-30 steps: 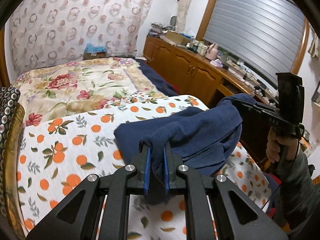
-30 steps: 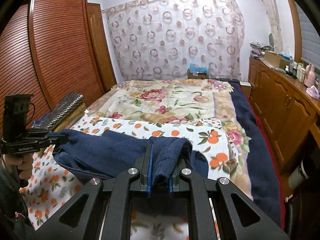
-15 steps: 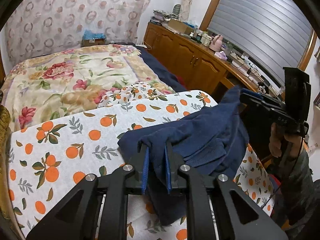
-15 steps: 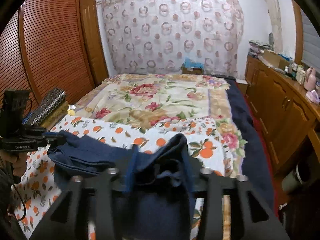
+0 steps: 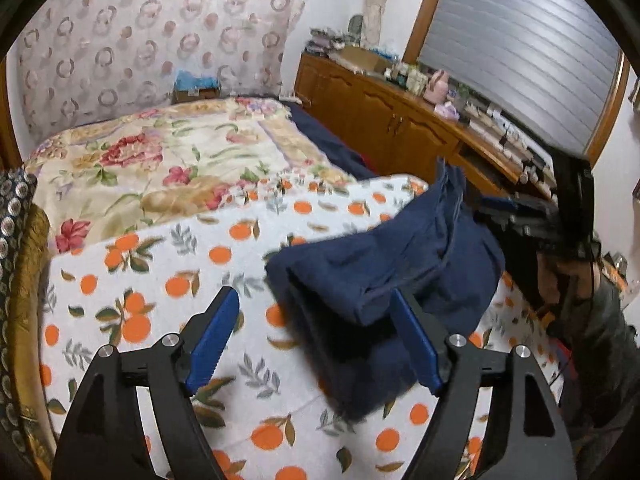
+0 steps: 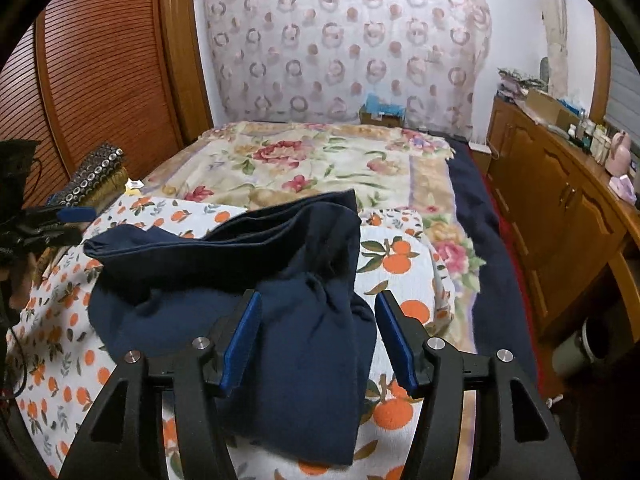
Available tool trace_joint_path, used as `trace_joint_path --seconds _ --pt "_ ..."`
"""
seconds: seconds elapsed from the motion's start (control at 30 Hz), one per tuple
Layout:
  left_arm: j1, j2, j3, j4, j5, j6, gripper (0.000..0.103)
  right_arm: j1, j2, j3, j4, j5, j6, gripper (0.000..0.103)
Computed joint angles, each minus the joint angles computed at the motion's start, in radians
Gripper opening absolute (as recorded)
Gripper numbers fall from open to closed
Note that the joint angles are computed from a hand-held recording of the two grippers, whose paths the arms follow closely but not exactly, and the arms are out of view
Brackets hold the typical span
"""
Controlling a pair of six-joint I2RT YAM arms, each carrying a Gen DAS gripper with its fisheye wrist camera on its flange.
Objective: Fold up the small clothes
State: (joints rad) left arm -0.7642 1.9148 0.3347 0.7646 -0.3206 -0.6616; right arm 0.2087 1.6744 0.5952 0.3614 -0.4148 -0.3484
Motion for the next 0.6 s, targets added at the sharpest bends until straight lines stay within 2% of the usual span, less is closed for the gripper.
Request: trace_joint_path --seconds 0.23,0.3,0.37,0.43,0.53,0.6 --pt "0.030 0.110 0.064 -0.011 0.068 0.012 0.079 0.013 0.076 0.152 -0.107 -0.036 -0.004 0.061" --pt "0.038 0.116 0.077 -0.017 0.079 0.030 0.079 -0.001 0.114 0.183 -0.112 -0.067 -0.018 0.047" --pt "0.036 0.103 0.081 -0.031 0.062 0.039 0.079 -0.008 0.144 0.208 -0.112 -0.087 -0.024 0.011" --pt "0.028 0.080 0.068 -0.023 0.033 0.032 0.079 -0.018 0.146 0.205 -0.083 -0.089 -0.002 0.009" --pt "0.040 0.060 0.050 -0.012 0.035 0.027 0.079 -0.016 0.192 0.229 -0.079 -0.017 0.015 0.009" --pt "0.030 0.043 0.036 -0.011 0.007 0.023 0.079 -0.018 0.221 0.240 -0.079 -0.007 0.011 0.009"
